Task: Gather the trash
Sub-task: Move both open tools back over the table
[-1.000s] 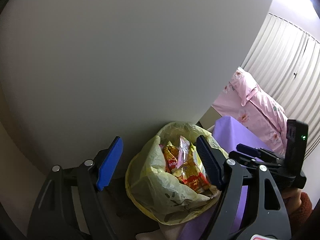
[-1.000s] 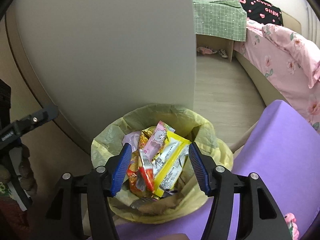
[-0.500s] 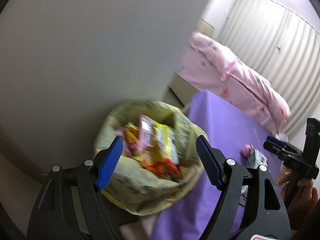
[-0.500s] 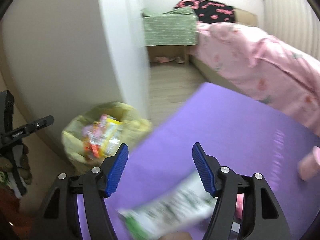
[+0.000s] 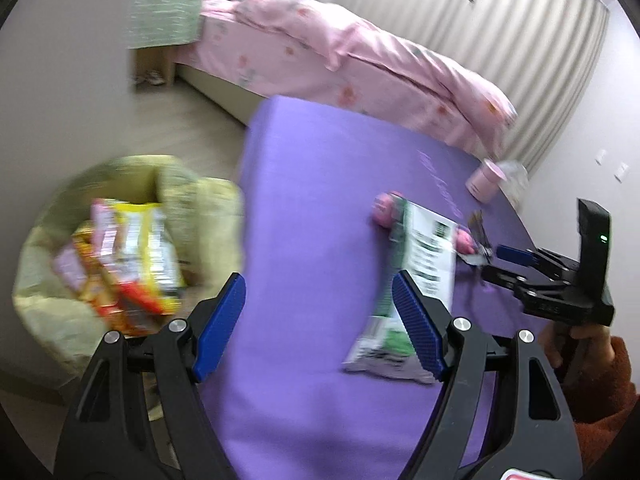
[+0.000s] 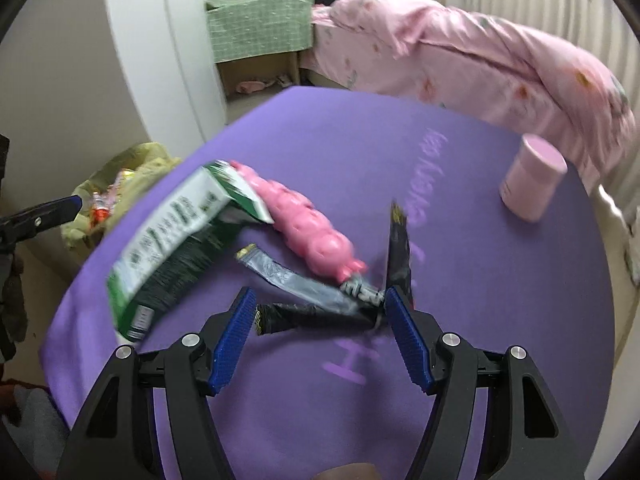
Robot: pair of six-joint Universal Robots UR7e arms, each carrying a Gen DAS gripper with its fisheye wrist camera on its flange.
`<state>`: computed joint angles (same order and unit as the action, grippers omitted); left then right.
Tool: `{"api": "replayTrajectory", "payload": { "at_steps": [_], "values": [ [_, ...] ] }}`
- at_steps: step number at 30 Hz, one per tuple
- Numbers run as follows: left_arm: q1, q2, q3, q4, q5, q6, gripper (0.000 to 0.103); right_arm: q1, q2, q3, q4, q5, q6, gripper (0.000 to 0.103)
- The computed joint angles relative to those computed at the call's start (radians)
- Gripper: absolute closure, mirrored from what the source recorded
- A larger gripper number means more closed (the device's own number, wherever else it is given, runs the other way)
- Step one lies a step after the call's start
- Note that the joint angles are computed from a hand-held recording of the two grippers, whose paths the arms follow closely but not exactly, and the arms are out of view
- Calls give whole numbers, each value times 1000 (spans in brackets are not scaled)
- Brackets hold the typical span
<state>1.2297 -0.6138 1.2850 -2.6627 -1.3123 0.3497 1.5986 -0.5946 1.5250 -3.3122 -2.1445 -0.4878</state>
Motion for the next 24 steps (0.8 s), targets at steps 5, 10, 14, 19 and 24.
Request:
{"api": "replayTrajectory", "payload": {
  "at_steps": [5, 10, 14, 19, 24],
  "values": [
    [-35, 56, -36, 52, -2, 45, 31, -21, -2, 33, -69, -65, -15, 40],
    [-71, 130, -97, 72, 66, 104, 31, -60, -66, 130, -116, -32, 45, 39],
    [-84, 181, -156, 104, 87, 106, 31, -72, -103, 182, -113, 11, 81, 39],
    [-90, 195, -175, 137, 92, 98, 31, -65, -98, 178, -107, -14, 63, 39],
    [-90, 185, -155, 143, 86, 99, 31, -55, -101, 172, -70, -38, 65, 39]
  ]
}}
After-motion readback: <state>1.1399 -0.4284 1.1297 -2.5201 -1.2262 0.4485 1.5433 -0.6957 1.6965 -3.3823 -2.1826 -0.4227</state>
